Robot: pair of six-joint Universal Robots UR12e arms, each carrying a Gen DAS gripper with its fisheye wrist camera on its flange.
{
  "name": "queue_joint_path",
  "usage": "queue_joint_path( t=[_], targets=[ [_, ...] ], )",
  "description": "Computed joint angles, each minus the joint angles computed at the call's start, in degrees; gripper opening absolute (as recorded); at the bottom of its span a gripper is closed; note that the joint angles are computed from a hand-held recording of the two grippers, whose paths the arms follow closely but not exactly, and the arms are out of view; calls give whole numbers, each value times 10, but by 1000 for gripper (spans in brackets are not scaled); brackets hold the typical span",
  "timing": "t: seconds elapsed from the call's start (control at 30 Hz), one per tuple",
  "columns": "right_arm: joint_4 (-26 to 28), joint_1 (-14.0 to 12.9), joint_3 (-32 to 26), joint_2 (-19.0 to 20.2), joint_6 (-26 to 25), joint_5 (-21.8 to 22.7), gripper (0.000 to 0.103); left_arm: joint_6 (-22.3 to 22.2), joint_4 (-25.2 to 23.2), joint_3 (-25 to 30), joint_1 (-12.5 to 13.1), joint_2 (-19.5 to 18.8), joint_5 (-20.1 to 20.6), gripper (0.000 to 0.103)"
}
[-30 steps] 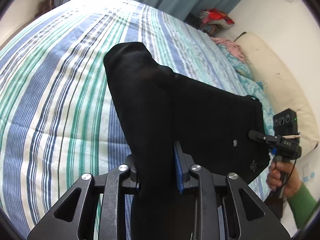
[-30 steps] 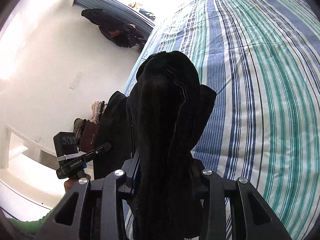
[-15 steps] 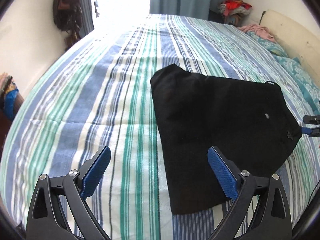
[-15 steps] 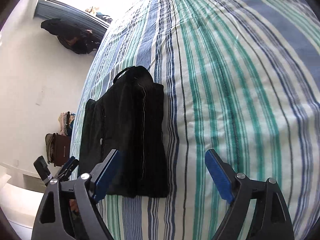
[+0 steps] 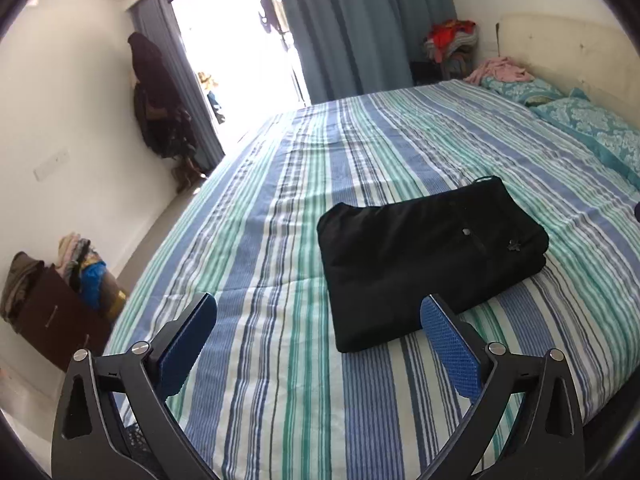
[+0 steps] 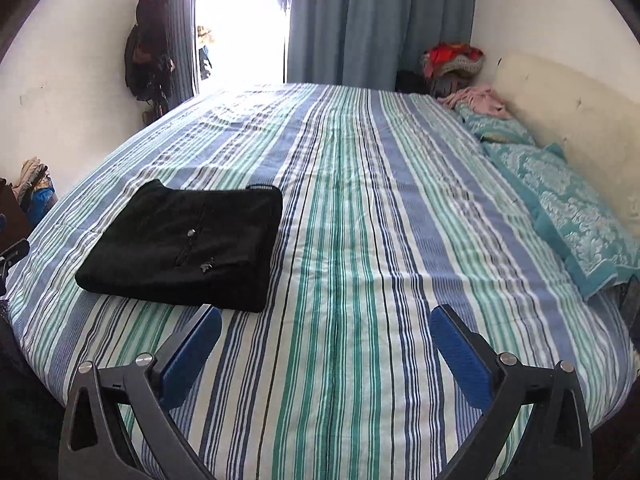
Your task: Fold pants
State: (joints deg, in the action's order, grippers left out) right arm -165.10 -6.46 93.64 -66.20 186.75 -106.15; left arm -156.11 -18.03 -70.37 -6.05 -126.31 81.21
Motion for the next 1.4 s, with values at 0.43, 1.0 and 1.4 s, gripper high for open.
queue_joint_path(
  t=[0.43, 1.0, 1.4],
  targets=[
    [140, 72, 26, -38, 93, 9, 103, -8, -112, -89, 11, 77, 22, 102],
    [141, 82, -5, -50, 90, -25, 103, -2, -191, -46, 12, 75, 2, 102],
    [207, 90, -8, -56, 108, -24, 103, -5, -244, -35, 19, 79, -29, 102]
  ],
)
